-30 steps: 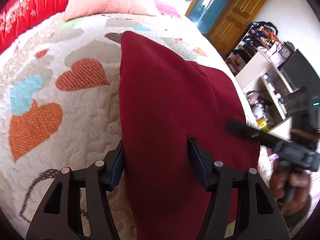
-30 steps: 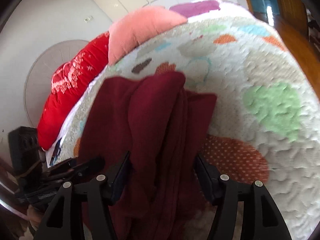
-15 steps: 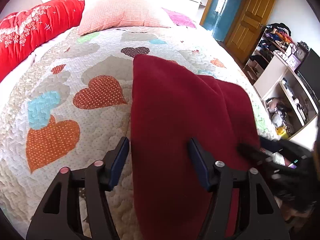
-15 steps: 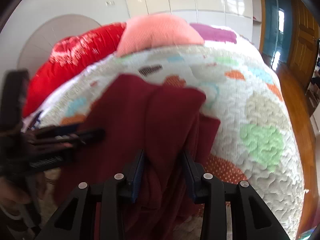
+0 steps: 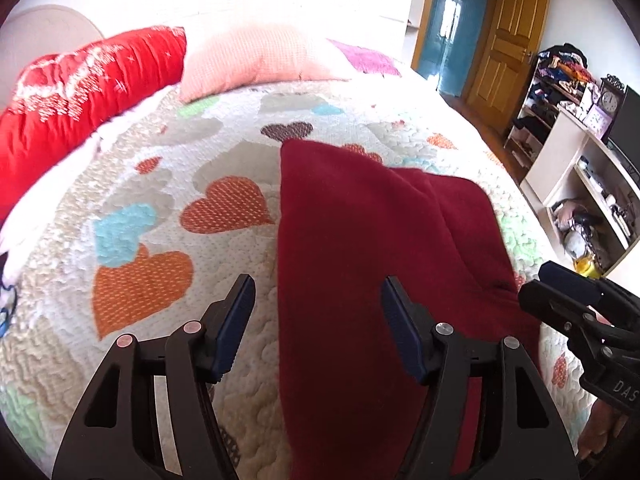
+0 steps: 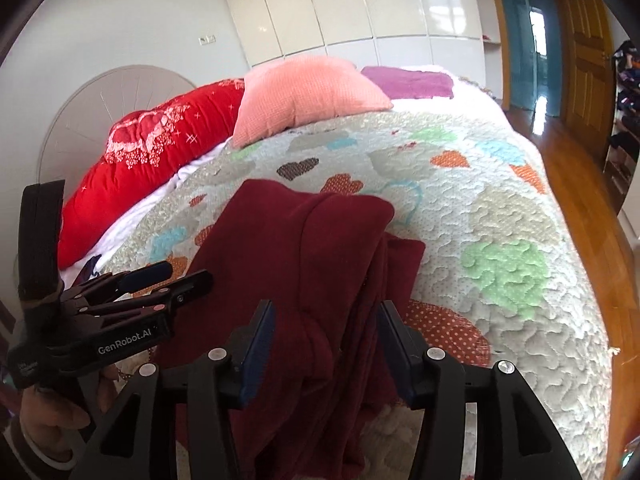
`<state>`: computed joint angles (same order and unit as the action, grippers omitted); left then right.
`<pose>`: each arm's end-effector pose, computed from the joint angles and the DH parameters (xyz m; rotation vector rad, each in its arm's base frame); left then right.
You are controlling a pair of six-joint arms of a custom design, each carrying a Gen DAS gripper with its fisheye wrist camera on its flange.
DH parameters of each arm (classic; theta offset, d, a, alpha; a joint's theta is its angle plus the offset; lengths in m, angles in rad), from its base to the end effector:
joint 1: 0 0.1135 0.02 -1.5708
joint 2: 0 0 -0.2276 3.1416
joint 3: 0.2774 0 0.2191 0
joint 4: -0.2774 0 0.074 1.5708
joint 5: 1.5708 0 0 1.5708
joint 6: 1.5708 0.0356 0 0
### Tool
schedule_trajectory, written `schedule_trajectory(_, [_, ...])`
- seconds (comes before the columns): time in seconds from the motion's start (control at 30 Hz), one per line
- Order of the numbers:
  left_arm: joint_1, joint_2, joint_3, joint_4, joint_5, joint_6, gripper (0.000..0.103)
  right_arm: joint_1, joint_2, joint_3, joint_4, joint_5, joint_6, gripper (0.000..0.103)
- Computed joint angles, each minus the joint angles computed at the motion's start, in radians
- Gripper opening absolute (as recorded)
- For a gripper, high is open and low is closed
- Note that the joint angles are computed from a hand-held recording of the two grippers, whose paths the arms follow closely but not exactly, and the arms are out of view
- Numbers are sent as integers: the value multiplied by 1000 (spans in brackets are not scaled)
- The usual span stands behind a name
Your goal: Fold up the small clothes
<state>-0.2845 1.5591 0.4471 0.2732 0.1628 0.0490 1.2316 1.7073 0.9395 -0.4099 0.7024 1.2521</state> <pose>0.2262 -0.0722 0.0976 0.4755 2.3701 -0.3045 0.1159 0.2592 0.1423 0.1958 2.3512 0.1649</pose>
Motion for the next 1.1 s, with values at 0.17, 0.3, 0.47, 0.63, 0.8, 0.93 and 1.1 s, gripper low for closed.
schedule_trajectory(0.17, [15,-141,-65,-62,-24,-2,65,68,33,111,-174,68,94,51])
schedule_trajectory(0.3, [46,-255,-110,-104,-12,2,65,107,56,168,-243,101,145,51])
schedule_trajectory(0.47, [42,-402,-179,-126,-42,13,65,137,91,224,-290,104,169,52])
schedule_trajectory(0.63, [55,-477,-221,-128,-54,29,66,162,115,260,-317,111,189,52])
schedule_trajectory(0.8, [86,-515,-245,-133,-32,38,66,173,133,292,-341,120,193,53])
schedule_trajectory(0.93, [86,-531,-258,-127,-40,45,65,170,146,303,-341,115,188,58])
schedule_trajectory(1.1, [86,-527,-266,-111,-39,47,66,162,156,307,-330,105,177,59])
